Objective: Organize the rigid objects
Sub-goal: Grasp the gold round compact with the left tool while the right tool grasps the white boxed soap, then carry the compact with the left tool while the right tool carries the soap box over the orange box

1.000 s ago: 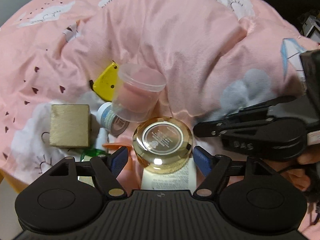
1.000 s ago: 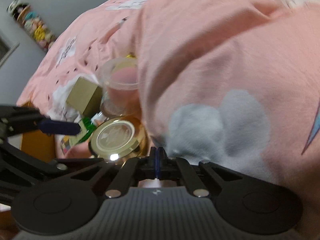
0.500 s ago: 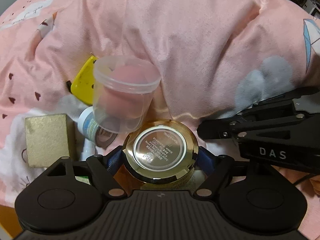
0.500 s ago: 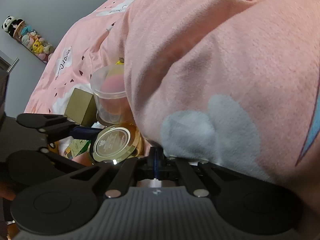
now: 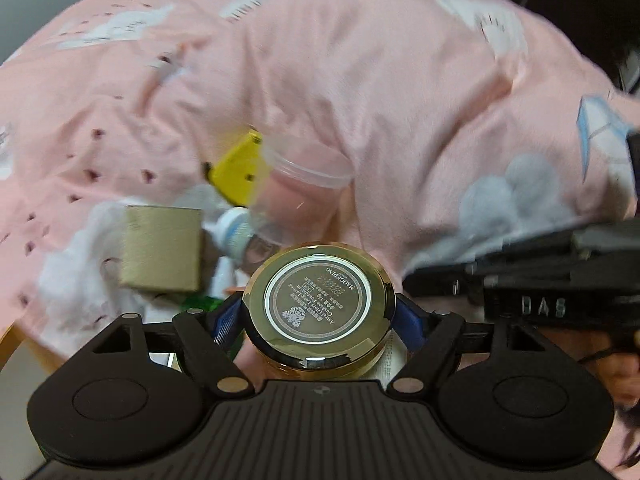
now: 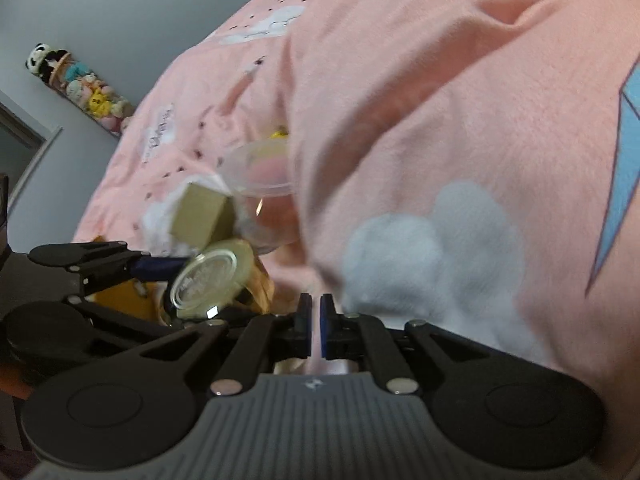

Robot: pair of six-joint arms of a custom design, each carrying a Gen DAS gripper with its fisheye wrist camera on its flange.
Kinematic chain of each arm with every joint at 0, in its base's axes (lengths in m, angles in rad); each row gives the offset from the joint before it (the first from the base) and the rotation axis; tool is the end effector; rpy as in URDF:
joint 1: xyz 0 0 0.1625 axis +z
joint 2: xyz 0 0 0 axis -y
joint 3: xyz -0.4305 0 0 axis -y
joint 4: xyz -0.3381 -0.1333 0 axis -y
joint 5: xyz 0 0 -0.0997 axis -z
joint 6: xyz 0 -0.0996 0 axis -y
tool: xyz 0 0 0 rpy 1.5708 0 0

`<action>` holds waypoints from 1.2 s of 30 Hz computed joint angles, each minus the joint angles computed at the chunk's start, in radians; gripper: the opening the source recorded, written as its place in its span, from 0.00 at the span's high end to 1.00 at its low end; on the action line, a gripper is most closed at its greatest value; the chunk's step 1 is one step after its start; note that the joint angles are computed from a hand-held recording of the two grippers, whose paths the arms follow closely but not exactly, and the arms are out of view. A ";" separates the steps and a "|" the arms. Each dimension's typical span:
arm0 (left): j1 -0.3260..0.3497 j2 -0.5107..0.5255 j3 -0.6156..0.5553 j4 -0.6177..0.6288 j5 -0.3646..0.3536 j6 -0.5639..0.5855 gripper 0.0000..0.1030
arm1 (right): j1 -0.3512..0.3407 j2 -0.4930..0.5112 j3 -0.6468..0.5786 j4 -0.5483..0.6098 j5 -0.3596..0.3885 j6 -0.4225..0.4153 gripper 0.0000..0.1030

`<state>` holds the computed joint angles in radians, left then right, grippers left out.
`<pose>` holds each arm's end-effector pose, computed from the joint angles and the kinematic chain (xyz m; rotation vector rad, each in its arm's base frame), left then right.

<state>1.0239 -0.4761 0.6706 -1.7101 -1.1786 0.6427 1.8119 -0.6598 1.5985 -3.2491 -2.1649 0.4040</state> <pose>-0.2742 -0.7800 0.1971 1.5538 2.2699 0.1020 0.2351 -0.6313 0.1598 -0.5115 -2.5292 1.1907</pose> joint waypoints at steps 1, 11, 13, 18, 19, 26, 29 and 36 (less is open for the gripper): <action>0.000 -0.013 0.009 -0.012 -0.004 -0.010 0.14 | 0.003 -0.004 0.007 0.001 0.021 0.014 0.91; -0.007 -0.146 0.111 -0.142 -0.024 -0.064 0.14 | -0.013 -0.001 0.015 0.112 0.165 0.208 0.70; -0.002 -0.162 0.120 -0.155 -0.017 -0.076 0.14 | -0.036 0.000 0.025 0.106 0.200 0.249 0.65; 0.010 -0.199 0.141 -0.178 0.006 -0.101 0.14 | -0.071 0.025 0.014 0.079 0.263 0.296 0.51; 0.013 -0.203 0.142 -0.179 0.012 -0.106 0.14 | -0.076 0.034 0.006 0.070 0.278 0.302 0.50; 0.036 -0.226 0.148 -0.187 0.057 -0.133 0.14 | -0.049 0.044 -0.020 0.072 0.220 0.271 0.63; 0.045 -0.232 0.144 -0.179 0.075 -0.147 0.14 | -0.011 0.051 -0.047 0.080 0.142 0.199 0.69; 0.069 -0.246 0.129 -0.166 0.099 -0.182 0.14 | 0.071 0.066 -0.106 0.038 -0.011 -0.018 0.75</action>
